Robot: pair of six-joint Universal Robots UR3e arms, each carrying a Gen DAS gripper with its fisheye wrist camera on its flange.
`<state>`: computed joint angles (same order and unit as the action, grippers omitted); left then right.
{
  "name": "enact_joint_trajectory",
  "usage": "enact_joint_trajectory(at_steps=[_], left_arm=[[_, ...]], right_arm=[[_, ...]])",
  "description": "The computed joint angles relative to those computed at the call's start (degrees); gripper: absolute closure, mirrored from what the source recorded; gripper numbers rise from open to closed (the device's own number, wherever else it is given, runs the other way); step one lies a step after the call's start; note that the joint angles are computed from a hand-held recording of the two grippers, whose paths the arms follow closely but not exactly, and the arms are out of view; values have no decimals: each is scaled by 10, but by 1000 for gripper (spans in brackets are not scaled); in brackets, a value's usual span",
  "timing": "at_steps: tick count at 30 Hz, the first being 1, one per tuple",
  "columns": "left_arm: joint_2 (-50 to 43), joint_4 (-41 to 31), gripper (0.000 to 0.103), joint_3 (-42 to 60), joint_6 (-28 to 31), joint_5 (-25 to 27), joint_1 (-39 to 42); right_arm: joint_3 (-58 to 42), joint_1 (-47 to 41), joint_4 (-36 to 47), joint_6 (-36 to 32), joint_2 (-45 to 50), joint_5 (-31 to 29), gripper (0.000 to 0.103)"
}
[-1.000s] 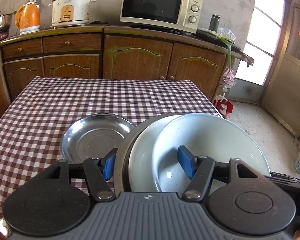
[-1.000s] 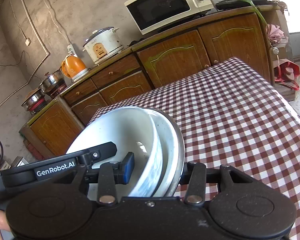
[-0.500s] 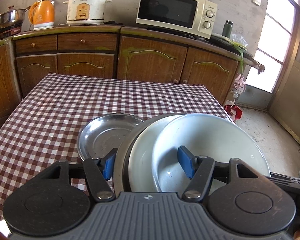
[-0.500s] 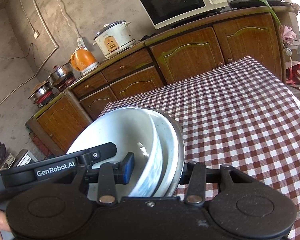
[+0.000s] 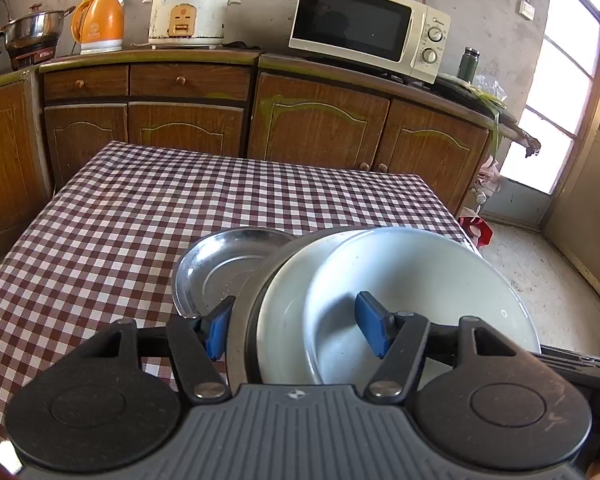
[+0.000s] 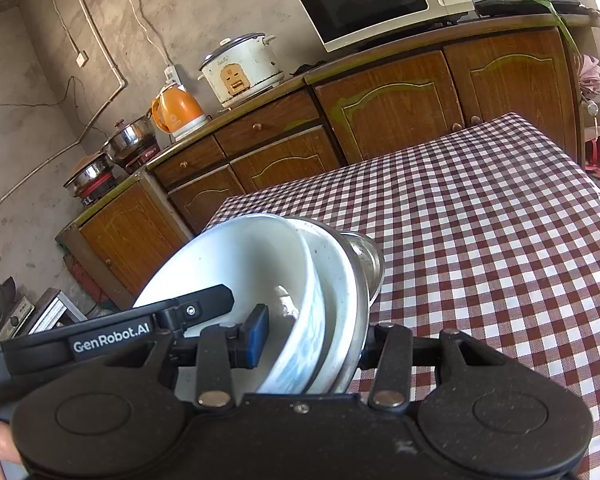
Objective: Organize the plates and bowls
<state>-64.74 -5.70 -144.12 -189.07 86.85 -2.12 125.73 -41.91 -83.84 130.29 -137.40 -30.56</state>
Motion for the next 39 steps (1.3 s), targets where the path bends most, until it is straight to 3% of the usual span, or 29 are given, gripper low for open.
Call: enact_joint_trajectory(at_steps=[24, 39], left_arm=[[-3, -1, 38, -4, -2, -22, 34], [-6, -4, 38, -7, 12, -41, 64]], right_arm=[[44, 106, -278, 163, 92, -30, 51], [46, 148, -367, 211, 144, -48, 51]])
